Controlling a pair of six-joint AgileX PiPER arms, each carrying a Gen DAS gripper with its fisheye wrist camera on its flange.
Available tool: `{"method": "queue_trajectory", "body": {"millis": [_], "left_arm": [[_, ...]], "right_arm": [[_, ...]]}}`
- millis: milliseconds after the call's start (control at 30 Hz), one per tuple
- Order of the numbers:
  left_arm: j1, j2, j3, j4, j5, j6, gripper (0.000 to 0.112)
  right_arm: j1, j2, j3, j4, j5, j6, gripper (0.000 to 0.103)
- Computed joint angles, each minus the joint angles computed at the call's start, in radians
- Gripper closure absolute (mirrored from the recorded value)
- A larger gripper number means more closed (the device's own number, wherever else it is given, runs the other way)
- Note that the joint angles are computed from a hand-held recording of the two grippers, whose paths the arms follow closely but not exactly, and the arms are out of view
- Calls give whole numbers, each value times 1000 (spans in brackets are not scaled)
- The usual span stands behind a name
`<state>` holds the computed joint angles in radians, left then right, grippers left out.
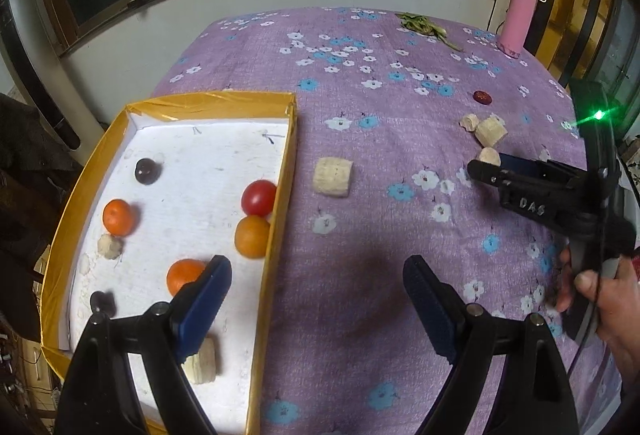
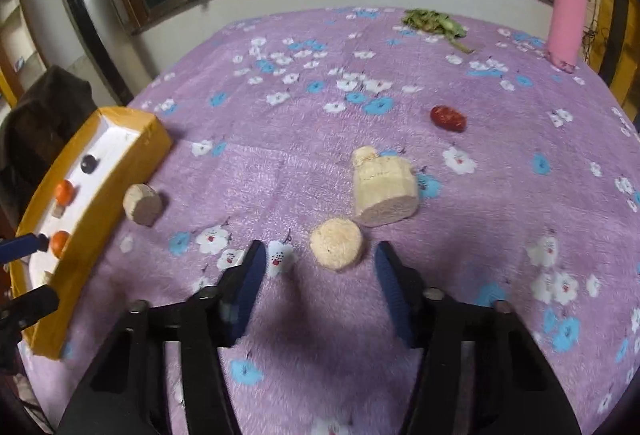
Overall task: Organize fruits
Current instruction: 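Grasp the round pale cake with the right gripper while the left gripper grasps a cream cube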
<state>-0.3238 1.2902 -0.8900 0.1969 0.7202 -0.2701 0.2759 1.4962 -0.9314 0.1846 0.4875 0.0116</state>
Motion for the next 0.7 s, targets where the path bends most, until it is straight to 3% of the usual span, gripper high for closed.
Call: {"method": "queue_trajectory", "body": {"millis": [33,67,100,167,433,700], "left_arm": [[-4,10,-8,2,-2,-5,23],[-9,21,-17,5,-6,-10,23],[-18,35,-29,4,-11,-12,23],[-44,70,-58,8,-18,-24,23],[-209,339,-314,-83,-53,-15,23],[-306,595,-609,-73,-1,-163,23]], "right_arm": [[7,1,7,-26,-20,19,59],[23,6,2,-91,-20,67,71],[39,6,0,-168,-20,126,75],[42,-5,10,-201,-20,139,75],[-171,-238,145,26,39,-150,75],[-374,-340,225,208,112,-398,75]]}}
